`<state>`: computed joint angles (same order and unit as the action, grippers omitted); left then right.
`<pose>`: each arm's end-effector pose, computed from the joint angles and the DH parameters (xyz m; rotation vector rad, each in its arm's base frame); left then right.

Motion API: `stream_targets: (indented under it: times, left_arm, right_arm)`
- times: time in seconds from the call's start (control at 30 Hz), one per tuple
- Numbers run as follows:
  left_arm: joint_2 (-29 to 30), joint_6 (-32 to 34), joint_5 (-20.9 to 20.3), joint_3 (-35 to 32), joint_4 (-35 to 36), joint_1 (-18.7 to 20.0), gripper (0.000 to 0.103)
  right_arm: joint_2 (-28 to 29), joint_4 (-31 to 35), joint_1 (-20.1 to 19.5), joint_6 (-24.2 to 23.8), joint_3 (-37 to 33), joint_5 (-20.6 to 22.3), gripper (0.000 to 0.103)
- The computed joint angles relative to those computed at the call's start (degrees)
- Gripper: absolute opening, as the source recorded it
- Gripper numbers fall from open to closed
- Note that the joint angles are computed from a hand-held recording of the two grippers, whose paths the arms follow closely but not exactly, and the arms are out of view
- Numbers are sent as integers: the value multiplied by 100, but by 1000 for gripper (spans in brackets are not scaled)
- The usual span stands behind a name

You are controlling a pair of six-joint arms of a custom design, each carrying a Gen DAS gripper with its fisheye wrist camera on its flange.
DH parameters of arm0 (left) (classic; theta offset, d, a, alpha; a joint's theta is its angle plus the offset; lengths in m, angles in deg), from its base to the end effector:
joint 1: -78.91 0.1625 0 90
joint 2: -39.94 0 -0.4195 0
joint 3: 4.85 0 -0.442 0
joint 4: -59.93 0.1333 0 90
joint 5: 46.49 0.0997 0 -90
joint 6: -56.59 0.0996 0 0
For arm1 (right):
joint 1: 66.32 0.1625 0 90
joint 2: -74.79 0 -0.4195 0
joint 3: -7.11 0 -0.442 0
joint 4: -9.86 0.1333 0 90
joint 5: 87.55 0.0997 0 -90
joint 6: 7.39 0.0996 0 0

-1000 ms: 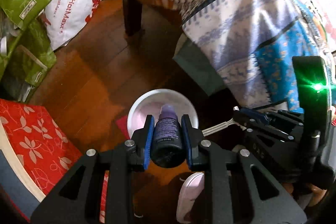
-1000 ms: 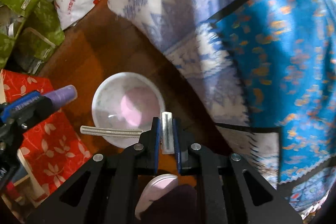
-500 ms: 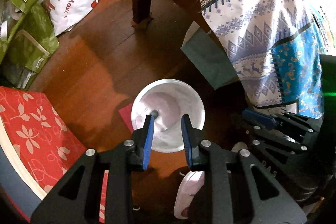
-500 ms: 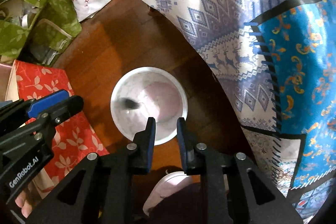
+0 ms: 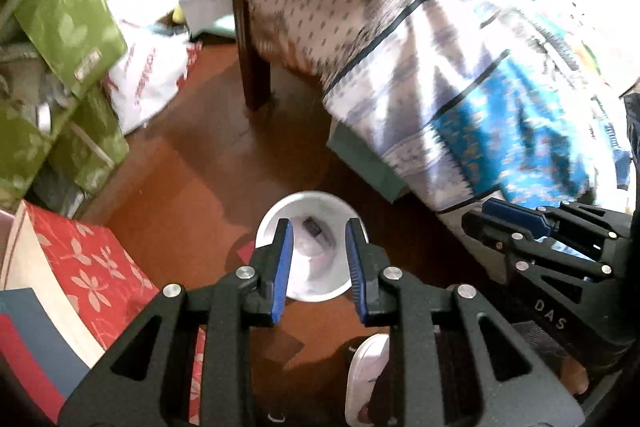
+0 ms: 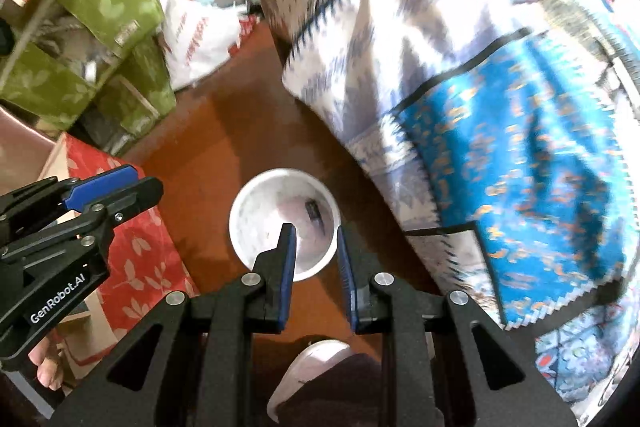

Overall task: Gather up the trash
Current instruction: 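Open the left tool over the bin while the right tool releases the tube, then move both open tools back up to the items on the bed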

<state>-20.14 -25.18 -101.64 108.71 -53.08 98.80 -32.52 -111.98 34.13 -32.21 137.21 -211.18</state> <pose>-0.4212 -0.3547 0.0499 -0.0401 2.4360 -0.5784 0.1483 -0.3735 0.3256 0.7112 -2.4378 0.1034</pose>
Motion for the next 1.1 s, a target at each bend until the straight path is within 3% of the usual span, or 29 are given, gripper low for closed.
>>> stream_targets:
  times: [0.4, 0.5, 0.53, 0.6, 0.67, 0.77, 0.83, 0.97, 1.1]
  left_arm:
    - [-62, -451, 1180, -768, 1117, -1015, 27]
    - [-1, -525, 1571, -1017, 1325, -1254, 33]
    - [43, -546, 1739, -1121, 1411, -1338, 39]
    - [120, -598, 2027, -1308, 1583, -1470, 50]
    - [221, -525, 2303, -1467, 1589, -1566, 56]
    - [399, -63, 2578, -1693, 1258, -1663, 66]
    - [538, 222, 2730, -1830, 1017, -1709, 71]
    - [867, 853, 2974, -2146, 568, -1716, 92]
    - [1233, 1770, 3005, -2410, -387, -1623, 93]
  right_arm:
    - [-1409, -702, 584, -454, -54, 545, 19]
    - [-1765, -1007, 701, -638, -141, 732, 19]
    - [-1873, -1193, 812, -663, -170, 760, 20]
    - [-2019, -1479, 902, -756, -211, 812, 30]
    - [-2152, -1668, 964, -813, -273, 863, 57]
    - [-2348, -2018, 976, -860, -345, 989, 72]
    - [-2392, -2151, 992, -881, -434, 972, 77]
    - [-2430, -2304, 878, -1035, -632, 1039, 78]
    - [-2476, -2445, 681, -1214, -766, 1003, 78]
